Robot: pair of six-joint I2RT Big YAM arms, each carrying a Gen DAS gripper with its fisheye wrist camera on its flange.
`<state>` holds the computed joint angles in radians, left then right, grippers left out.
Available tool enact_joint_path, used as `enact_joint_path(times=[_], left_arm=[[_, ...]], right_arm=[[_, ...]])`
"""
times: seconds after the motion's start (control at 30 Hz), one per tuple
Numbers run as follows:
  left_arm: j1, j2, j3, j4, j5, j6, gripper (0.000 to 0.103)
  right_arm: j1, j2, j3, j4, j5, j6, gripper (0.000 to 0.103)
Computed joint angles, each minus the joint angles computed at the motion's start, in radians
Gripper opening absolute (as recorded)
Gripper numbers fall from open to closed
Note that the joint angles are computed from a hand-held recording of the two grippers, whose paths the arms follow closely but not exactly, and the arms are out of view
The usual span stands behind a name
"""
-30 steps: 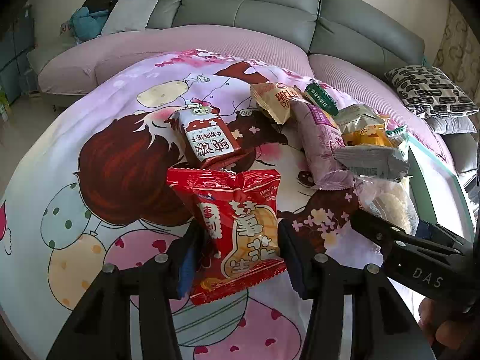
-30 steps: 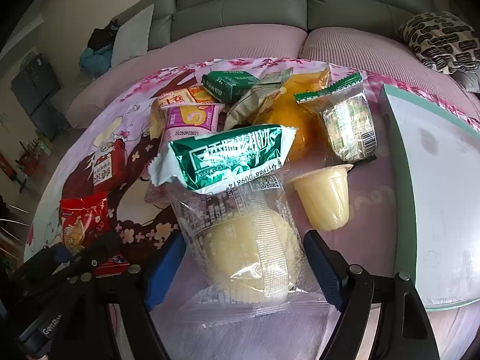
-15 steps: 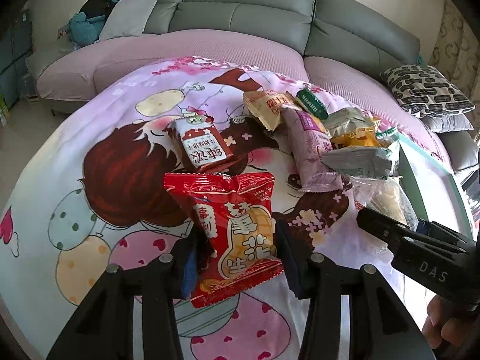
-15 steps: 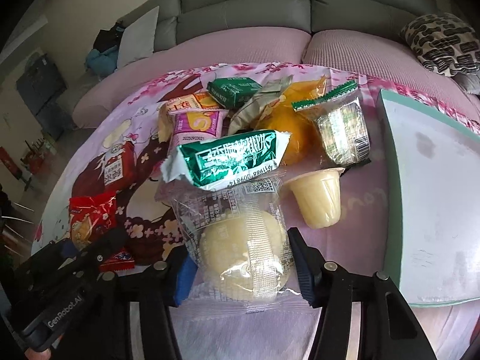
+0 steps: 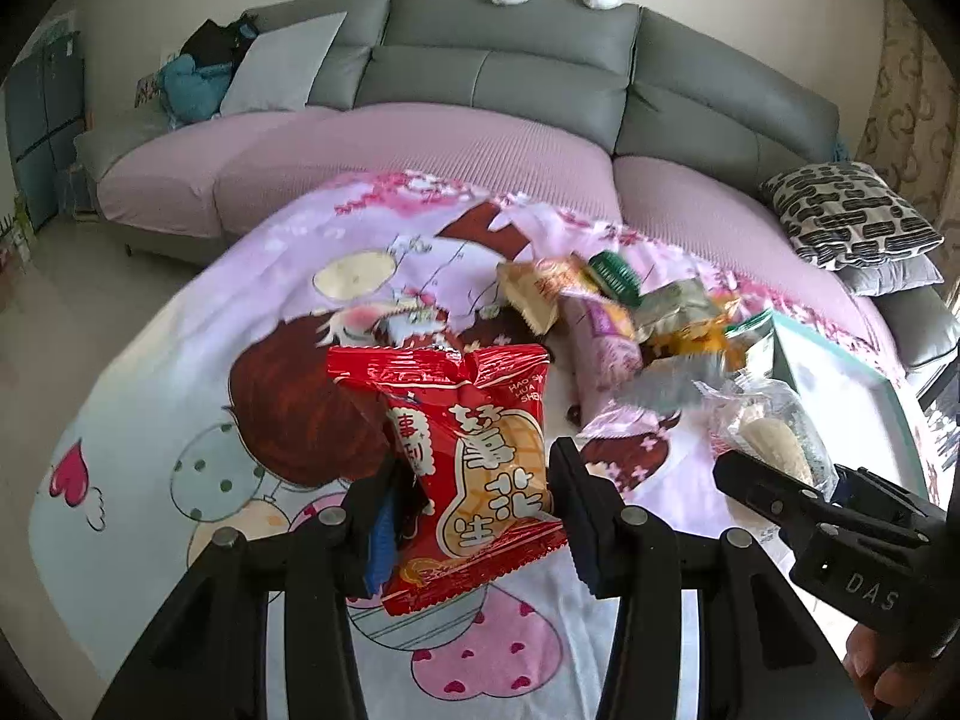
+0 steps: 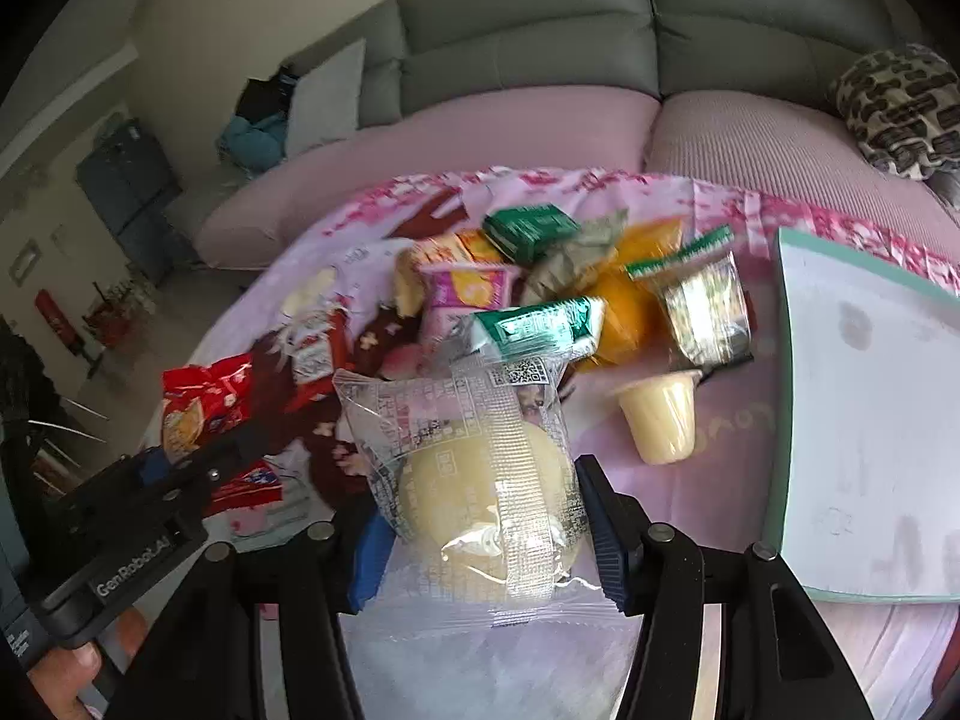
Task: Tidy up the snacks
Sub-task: 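Lift and carry red bag with left tool while right tool carries bun to tray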
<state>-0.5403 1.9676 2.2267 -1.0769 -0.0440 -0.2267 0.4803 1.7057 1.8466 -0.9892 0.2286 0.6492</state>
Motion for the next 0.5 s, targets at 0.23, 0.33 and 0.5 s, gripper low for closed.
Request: enact_joint_path(times=[0.23,0.33,0.5], left_arm=[[-0.023,0.029,0.070,-0.038,-0.011,0.025,0.048],[-0.036,0.044,0.104,-0.055,-0.013,0.035,0.048],[-0.064,0.100,0.218,-0.100,-0.011,0.062,0.048]], right_arm=[[-0.010,-0.045,-0.047,0.037,0.015,0.023,0.059],[-0.024,-0.081,-0.084,0.052,0.038,0.045,0.059],[-0.060,-0.153,-0.163,0.064,0.081,0.100,0.059]])
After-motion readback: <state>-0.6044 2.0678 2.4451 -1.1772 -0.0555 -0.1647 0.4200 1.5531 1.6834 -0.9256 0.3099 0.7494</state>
